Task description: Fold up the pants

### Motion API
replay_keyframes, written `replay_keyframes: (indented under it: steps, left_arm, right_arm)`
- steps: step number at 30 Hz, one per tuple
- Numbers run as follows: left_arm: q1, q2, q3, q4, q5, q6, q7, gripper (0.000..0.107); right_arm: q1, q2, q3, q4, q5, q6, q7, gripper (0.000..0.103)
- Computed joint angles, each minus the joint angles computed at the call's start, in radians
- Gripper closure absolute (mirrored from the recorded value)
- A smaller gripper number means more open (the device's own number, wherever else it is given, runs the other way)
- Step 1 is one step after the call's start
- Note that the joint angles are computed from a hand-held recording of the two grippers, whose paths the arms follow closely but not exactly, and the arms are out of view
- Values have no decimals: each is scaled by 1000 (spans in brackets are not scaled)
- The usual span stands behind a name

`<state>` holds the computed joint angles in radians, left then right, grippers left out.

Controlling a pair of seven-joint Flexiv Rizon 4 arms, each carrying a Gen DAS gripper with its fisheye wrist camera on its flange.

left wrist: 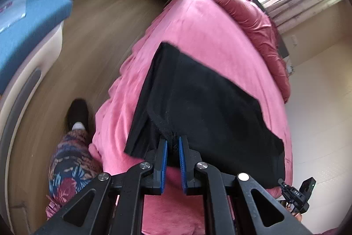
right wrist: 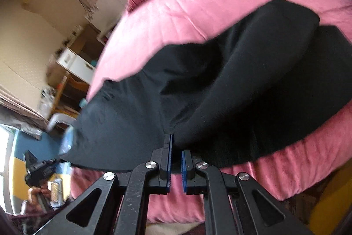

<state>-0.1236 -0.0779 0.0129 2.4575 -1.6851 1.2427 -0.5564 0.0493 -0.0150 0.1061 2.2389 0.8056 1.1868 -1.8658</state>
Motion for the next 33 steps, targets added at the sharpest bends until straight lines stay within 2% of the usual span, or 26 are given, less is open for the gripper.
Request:
replay_keyframes:
  steps: [2,7,10,12,14,16,18,19,20,21,22,23,24,26,27,31,33]
  left_arm:
    - [6,-13,2,9,60,3,-45,97]
    - [13,-8,3,18,100,11,-73,97]
    - [32,-27,9,17,200,3,-150,96]
    - [41,-24,10,21,270,15,-201,87]
    - [49,-11,17,30,390,58,-283,79]
    - [65,9,30,42,538,96,-383,79]
    - [77,31,49,55,735,171,-525,79]
    - [77,44,45,62,780,220,-551,79]
    - [76,58,23,66,759,251,-529,79]
    - [48,67,2,62,674,285,-459,78]
    - [22,72,-15,56,637,328,-419,78]
    - [-4,69,-25,47,589,355,-371,78]
    - [-45,63,-46,25,482,378,-267,78]
    - [-119,46,-78,-32,271,367,-58,78]
    - [-139,34,-84,-56,229,330,1,78]
    - [-170,-37,-111,-121,233,176,75,78]
    - [-183,-85,-134,-152,274,143,80,78]
  right_arm:
    - [0,-31,-2,3,-12,-9,16,96]
    - [-15,-52,11,-1,-34,-12,28,96]
    - [-11,-76,15,0,-87,-8,52,96]
    - [-13,-94,23,3,-106,-12,71,96]
    - [-30,-108,31,-11,-75,-23,60,95]
    - [-43,-107,39,-20,-52,-31,40,93]
    - [-54,-103,40,-26,-34,-50,32,87]
    - [-60,-97,37,-25,-30,-55,26,82]
    - [-63,-86,35,-20,-34,-55,23,79]
    - [-67,-72,32,-17,-31,-64,17,77]
    - [-78,-52,25,-18,-14,-88,1,69]
    - [-79,-37,17,-12,-19,-94,6,55]
    - [-77,-22,9,-2,-32,-85,16,51]
    - [-79,8,-11,14,-49,-47,22,50]
    - [-82,9,-26,14,-58,-26,38,50]
    - [-108,-55,-79,-25,-117,94,134,54]
    - [-147,-101,-89,-76,-93,116,154,58]
